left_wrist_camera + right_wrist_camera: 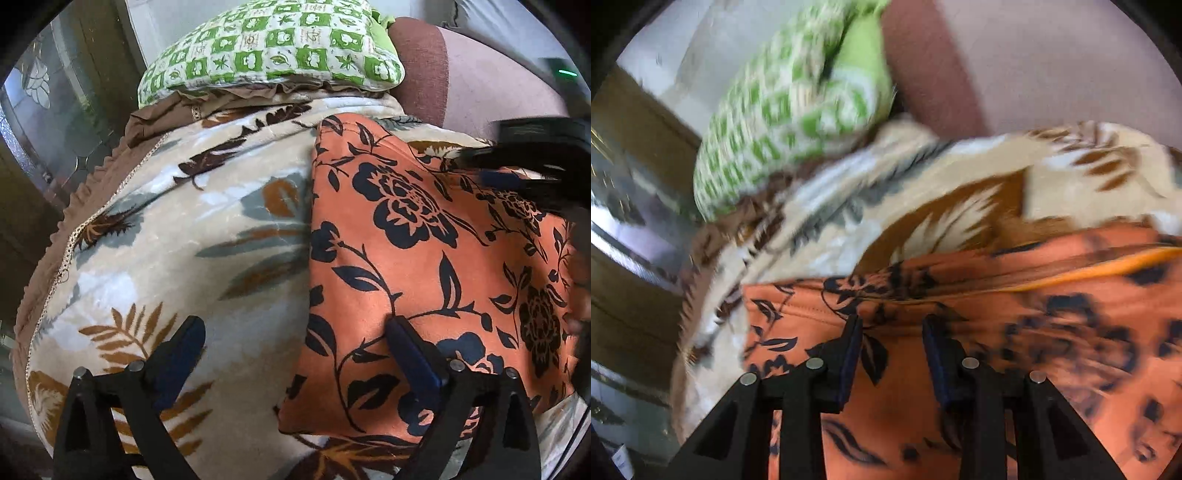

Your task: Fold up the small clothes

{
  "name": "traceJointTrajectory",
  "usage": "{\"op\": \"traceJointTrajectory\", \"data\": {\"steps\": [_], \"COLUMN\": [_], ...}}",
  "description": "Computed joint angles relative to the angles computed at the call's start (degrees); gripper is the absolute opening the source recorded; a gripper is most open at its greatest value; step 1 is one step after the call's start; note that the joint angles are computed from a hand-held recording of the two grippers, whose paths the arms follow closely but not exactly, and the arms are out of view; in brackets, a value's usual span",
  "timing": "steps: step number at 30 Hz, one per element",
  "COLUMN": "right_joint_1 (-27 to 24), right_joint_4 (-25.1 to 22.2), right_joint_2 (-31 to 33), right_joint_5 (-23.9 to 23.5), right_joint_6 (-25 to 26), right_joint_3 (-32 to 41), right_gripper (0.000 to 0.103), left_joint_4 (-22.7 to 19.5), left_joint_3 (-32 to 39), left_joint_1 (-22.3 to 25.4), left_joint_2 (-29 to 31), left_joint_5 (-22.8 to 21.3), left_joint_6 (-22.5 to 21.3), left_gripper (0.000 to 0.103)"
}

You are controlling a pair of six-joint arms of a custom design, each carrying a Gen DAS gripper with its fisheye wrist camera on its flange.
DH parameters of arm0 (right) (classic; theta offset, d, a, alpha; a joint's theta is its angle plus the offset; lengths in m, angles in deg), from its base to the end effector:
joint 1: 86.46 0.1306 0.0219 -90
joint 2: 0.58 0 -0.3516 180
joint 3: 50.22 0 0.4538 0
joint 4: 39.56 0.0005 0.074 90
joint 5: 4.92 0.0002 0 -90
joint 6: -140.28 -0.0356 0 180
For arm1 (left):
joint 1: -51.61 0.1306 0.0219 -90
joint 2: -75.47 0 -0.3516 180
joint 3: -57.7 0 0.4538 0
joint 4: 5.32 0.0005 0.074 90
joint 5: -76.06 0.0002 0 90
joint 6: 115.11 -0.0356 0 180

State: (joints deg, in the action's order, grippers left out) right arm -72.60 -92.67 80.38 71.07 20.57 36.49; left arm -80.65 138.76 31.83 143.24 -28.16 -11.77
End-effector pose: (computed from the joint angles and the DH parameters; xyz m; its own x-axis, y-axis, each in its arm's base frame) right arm 0.4753 0.1256 0.4433 -0.8144 0.2943 -0.5001 0.0138 0.8714 0.4904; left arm 0.3615 -0.1213 0.4644 -0.8594 0.0714 -0.5063 0.0220 0.9944 0.1029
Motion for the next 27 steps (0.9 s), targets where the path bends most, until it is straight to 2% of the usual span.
{"op": "traceJointTrajectory", "data": {"steps": [4, 7, 8, 9, 10, 11, 12, 14, 16, 17, 19, 23, 27], "right_joint_1": [-5.7, -10.2, -12.3, -14.3, -15.7, -16.7, -17.3, -17.5, -17.2, -17.2, -17.3, -16.9, -16.3], "right_joint_4": [-2.5, -7.6, -8.5, -9.1, -9.9, -10.7, -11.0, -11.4, -7.4, -7.5, -8.8, -10.0, -12.1], "right_joint_2": [-10.0, -13.1, -13.5, -13.3, -12.6, -11.4, -10.3, -7.6, -9.8, -9.9, -10.8, -17.7, -28.9], "right_joint_5": [5.3, 11.6, 12.2, 10.6, 9.1, 8.6, 8.8, 8.0, 9.3, 9.4, 8.8, 10.2, 11.7], "right_joint_6": [2.0, 6.3, 7.1, 7.0, 6.6, 6.3, 6.2, 8.0, 8.7, 8.3, 7.0, 8.2, 10.3], "right_joint_3": [-4.8, -5.2, -5.5, -5.6, -5.7, -5.7, -6.2, -7.4, -10.3, -10.2, -9.9, -11.2, -14.1], "right_gripper": [0.038, 0.038, 0.038, 0.038, 0.038, 0.038, 0.038, 0.039, 0.039, 0.039, 0.039, 0.039, 0.039], "left_joint_4": [-2.0, -2.0, -1.4, -1.1, -0.8, 0.4, 1.1, 1.5, 1.3, 1.2, 1.8, 3.6, -0.8], "left_joint_3": [0.2, -1.7, -2.7, -2.9, -2.7, -2.8, -3.0, -3.4, -3.8, -3.8, -3.9, -6.0, -3.1], "left_joint_1": [1.2, 4.3, 5.3, 5.0, 3.6, 1.2, -0.1, -1.8, -1.5, -0.8, 0.3, 1.1, 0.1], "left_joint_2": [0.0, -0.8, -1.5, -1.5, -1.3, -1.5, -1.7, -1.8, -2.0, -1.9, -2.1, -4.3, -3.2], "left_joint_5": [3.3, 9.9, 11.9, 11.0, 8.0, 2.8, 0.0, -3.2, -2.4, -1.0, 1.1, 2.5, 1.1], "left_joint_6": [1.5, 8.3, 11.1, 10.3, 7.5, 3.8, 2.2, 2.5, 5.6, 6.8, 6.3, 8.6, 10.0], "left_gripper": [0.099, 0.102, 0.103, 0.103, 0.103, 0.103, 0.103, 0.103, 0.103, 0.103, 0.103, 0.103, 0.103]}}
